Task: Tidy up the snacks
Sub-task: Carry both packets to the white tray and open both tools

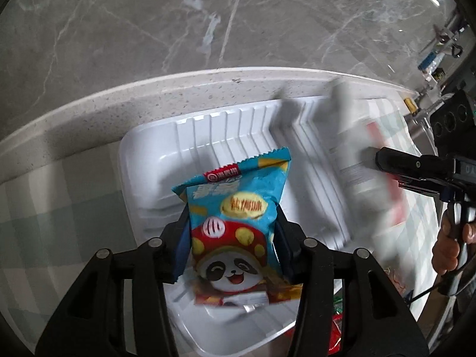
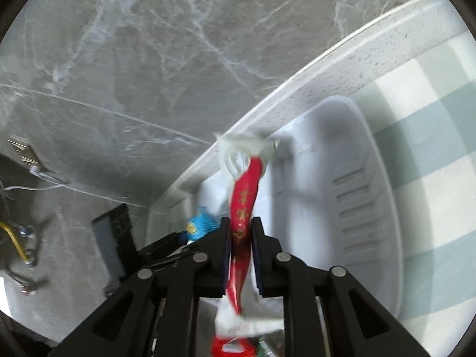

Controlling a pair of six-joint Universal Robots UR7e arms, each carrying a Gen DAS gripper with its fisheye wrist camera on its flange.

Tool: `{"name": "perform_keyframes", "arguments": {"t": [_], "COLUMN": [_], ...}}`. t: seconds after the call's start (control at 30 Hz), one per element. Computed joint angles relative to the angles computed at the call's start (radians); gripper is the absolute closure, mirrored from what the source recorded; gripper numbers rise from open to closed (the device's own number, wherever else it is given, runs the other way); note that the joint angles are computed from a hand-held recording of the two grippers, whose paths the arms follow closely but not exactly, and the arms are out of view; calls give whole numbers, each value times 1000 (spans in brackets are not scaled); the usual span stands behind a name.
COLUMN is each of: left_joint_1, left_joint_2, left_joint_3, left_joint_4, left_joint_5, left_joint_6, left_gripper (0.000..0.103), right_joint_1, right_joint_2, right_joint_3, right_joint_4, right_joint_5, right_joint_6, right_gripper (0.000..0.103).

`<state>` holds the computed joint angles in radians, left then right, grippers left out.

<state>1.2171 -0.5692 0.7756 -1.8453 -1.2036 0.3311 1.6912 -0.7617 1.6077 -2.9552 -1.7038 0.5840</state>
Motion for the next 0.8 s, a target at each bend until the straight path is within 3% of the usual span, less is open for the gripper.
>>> {"name": "perform_keyframes", "arguments": {"t": [0.07,0.17,0.23,0.27,0.5,0.8], "left_joint_1": [4,2,-3,-4,-21,-33], "left_joint_2": [-12,-8,-24,-26,-117,-219], "left_joint_3": [28,41,77,83,227,322], "left_joint_4": [-20,-53,-92,-108,-245,-220], "left_joint_5": [8,34,49,49,63,43], "left_joint_6": [-10,9,28,39,78,100], "left_gripper": [56,56,53,51,50,49], "right_joint_1": [4,18,27,33,75,137], "right_joint_2": [3,3,1,1,-8,-42], "right_joint_3": [-11,-20,-19,-19,-16,7], "right_joint_4": [10,23,20,15,21,53], "right_joint_5": [-17,-47,-55,-57,-77,-109], "right_joint_6": [-5,-20,-26,-33,-64,-77], "right_gripper": [86,77,58,55,55,53]}}
